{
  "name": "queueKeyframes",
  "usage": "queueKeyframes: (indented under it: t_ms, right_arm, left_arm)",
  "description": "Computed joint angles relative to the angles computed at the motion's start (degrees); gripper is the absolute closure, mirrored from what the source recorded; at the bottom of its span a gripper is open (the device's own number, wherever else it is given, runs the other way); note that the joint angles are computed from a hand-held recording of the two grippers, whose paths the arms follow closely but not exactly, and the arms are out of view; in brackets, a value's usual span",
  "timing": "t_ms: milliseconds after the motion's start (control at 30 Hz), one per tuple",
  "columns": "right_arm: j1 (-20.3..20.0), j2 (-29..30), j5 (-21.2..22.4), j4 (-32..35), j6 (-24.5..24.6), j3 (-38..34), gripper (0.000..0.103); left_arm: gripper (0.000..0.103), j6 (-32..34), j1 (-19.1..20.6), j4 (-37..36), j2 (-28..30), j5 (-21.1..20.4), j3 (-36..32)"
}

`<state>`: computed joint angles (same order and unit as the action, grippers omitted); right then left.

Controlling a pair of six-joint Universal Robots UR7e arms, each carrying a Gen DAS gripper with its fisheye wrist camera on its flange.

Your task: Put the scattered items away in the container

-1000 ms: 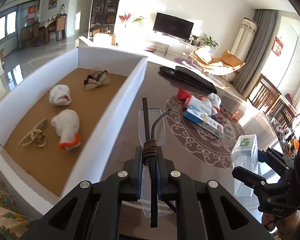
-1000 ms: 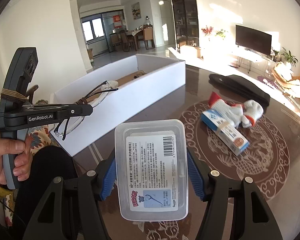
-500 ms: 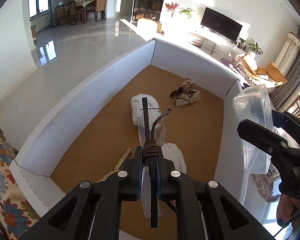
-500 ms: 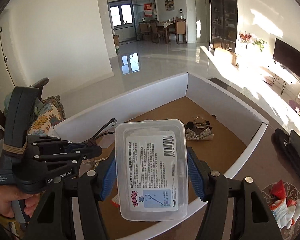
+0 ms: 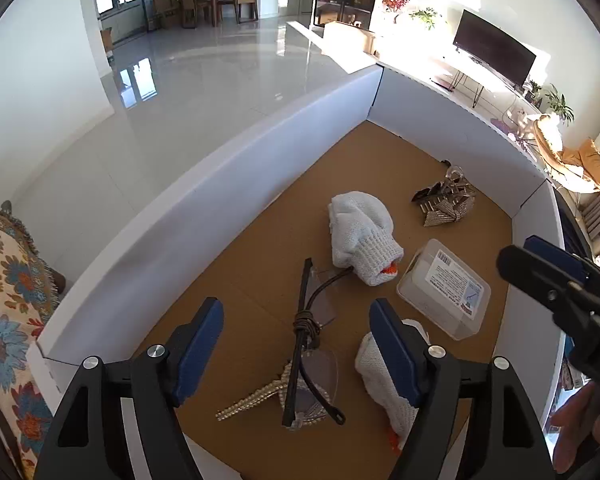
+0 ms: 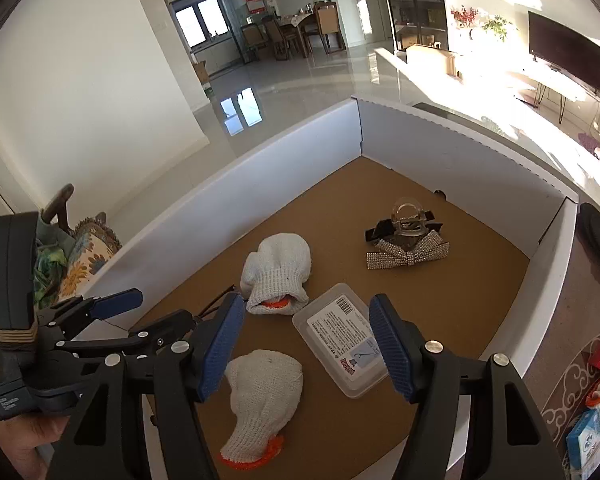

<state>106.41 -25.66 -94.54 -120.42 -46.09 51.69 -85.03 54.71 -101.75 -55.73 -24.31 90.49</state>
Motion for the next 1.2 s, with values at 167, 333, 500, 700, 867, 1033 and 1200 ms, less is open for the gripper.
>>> queueKeyframes:
  t_ms: [167, 333, 500, 700, 867, 1033, 1200]
  right_arm:
    - [-3.3, -8.8, 5.5, -6.7, -1.9, 9.0, 0.037]
    - [-10.7, -20.0, 9.0, -14.4, -6.3, 19.3, 0.037]
    - [-19.7, -26.5, 3.3, -21.5, -9.8, 24.4, 0.037]
    - [-26.4, -27.4, -5.0, -30.8, -14.2, 23.8, 0.037]
    - [-28.8, -26.7, -4.7, -26.0, -10.7, 18.9, 0.037]
    - [-28.9, -25.6, -6.8, -25.2, -6.9, 16.9, 0.037]
    - [-27.8, -25.1, -10.8, -30.5, -10.1, 19.1, 0.036]
  left_arm:
    - [0.028, -2.3, -4.4, -1.1, -0.3, 3.4, 2.3]
    - [0.027, 13.3, -11.0, -17.7, 5.5, 5.2, 1.9]
    - [0.0, 35.7, -13.9, -40.1, 18.1, -1.8, -4.3]
    - [0.0, 39.7, -10.6, -36.5, 34.6, -11.4, -20.7]
    - [0.0, 37.9, -9.0, -29.2, 42.0, -9.9, -30.1]
    - [0.0, 35.1, -8.2, -27.1, 44.1, -9.5, -32.9]
    - [0.0, 34.8, -8.2, -22.5, 45.9, -6.3, -35.8]
